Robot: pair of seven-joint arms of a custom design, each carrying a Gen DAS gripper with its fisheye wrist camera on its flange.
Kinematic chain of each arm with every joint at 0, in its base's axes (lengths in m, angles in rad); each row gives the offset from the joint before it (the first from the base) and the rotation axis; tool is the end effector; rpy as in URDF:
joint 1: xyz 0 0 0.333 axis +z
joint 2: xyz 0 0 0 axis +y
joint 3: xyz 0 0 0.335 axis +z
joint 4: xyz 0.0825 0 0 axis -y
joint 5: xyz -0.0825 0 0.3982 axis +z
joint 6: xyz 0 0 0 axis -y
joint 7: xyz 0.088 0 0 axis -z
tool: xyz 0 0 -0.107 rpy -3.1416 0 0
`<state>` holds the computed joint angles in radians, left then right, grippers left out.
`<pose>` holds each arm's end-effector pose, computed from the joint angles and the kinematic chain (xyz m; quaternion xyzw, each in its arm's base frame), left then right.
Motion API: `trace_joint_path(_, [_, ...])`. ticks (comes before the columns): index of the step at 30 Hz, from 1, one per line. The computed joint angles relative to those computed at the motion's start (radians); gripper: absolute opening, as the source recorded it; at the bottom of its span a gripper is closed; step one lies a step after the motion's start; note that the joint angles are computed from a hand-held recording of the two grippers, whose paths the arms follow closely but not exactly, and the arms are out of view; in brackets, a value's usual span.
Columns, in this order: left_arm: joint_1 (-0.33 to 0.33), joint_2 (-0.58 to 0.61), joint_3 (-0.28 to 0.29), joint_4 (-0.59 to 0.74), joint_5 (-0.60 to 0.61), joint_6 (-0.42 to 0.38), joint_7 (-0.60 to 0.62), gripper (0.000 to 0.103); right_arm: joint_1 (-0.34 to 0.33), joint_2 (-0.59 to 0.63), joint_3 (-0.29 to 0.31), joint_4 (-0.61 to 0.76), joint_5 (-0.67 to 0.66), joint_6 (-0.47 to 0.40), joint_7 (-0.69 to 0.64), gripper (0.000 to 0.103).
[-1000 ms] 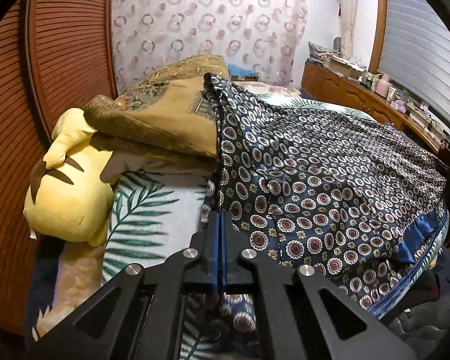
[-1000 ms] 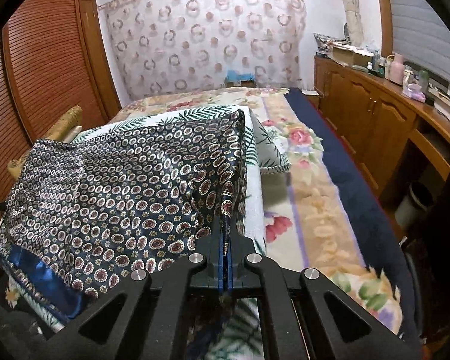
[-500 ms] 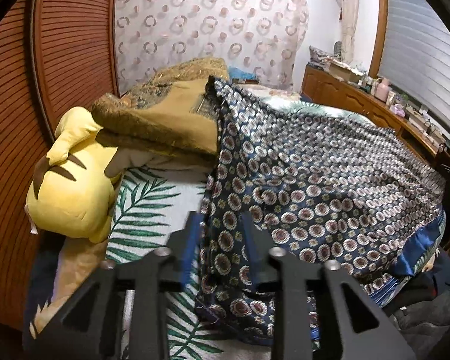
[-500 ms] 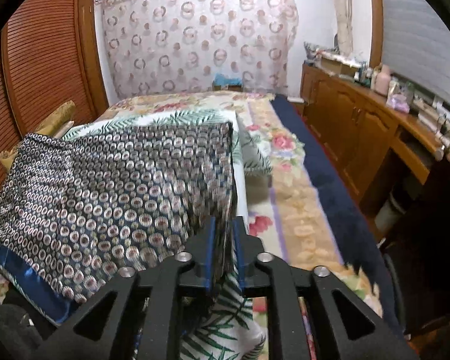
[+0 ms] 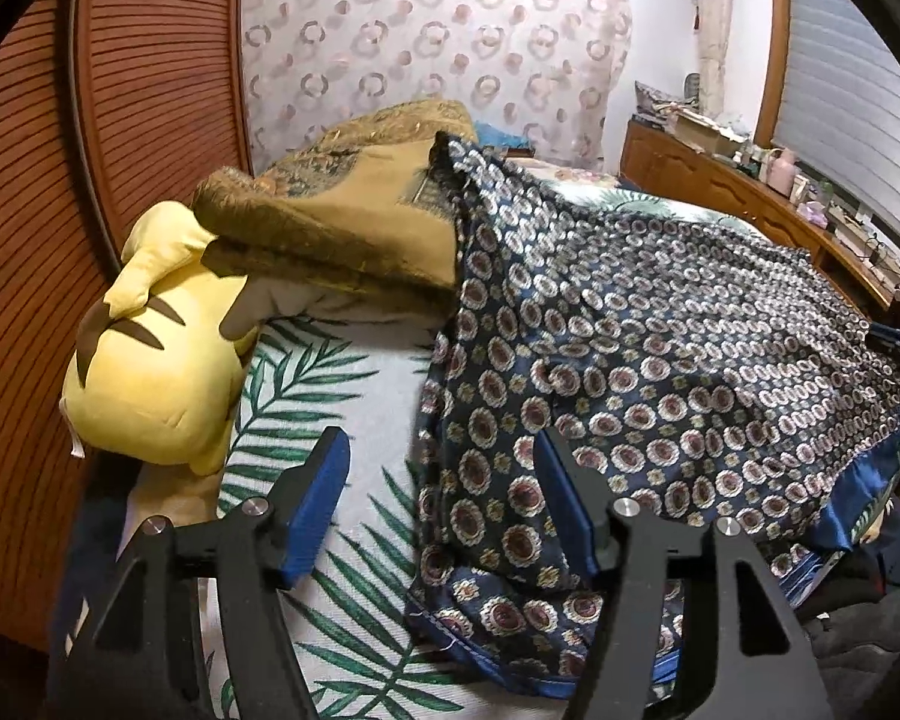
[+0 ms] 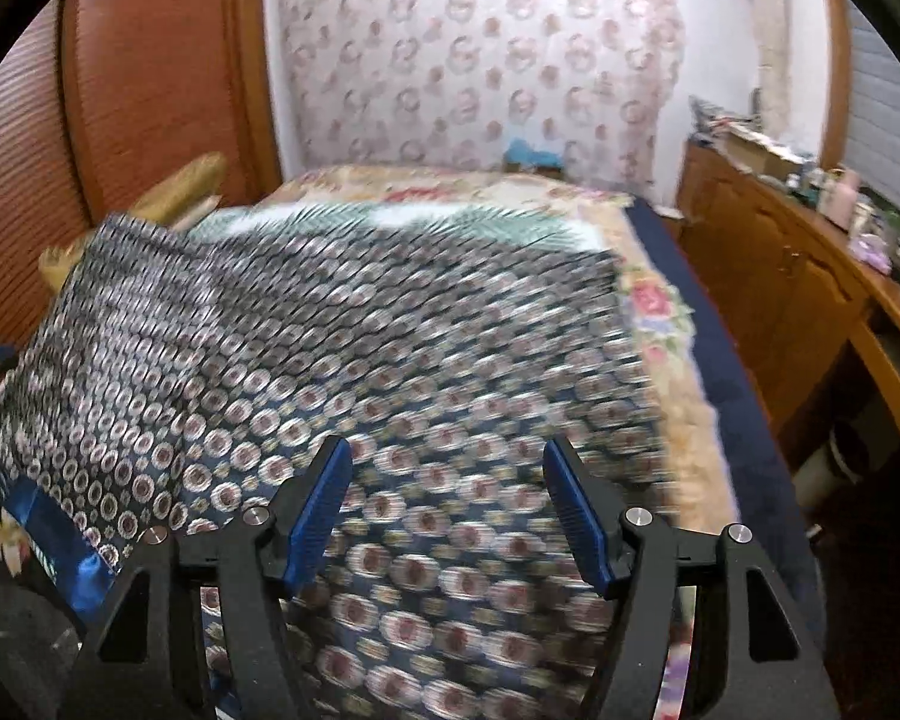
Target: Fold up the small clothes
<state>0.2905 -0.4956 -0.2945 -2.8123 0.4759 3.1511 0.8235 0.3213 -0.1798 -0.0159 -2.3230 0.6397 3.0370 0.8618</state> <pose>0.3968 -0.0429 0.4296 -0.7208 0.5660 -0.2733 0.2923 0.5203 0.1158 0.5197 -0.7493 0.4930 -0.2505 0.3644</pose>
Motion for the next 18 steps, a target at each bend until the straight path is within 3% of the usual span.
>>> trace_joint_path(7, [-0.006, 0.004, 0.007, -0.013, -0.001, -0.013, -0.001, 0.065, -0.032, 0.076, 0.052, 0.052, -0.124, -0.063, 0.08, 0.068])
trace_joint_path(9, [-0.007, 0.004, 0.008, -0.015, -0.002, -0.018, -0.005, 0.065, -0.044, 0.098, 0.062, 0.056, -0.172, -0.044, 0.112, 0.07])
trace_joint_path(14, [-0.026, 0.008, 0.023, -0.019, -0.003, -0.032, 0.0, 0.065, -0.011, 0.124, 0.051, 0.054, -0.01, 0.014, -0.034, 0.078])
trace_joint_path(18, [-0.031, -0.005, 0.02, -0.03, 0.001, -0.037, -0.007, 0.064, -0.023, 0.131, 0.065, 0.048, -0.046, 0.036, 0.011, 0.081])
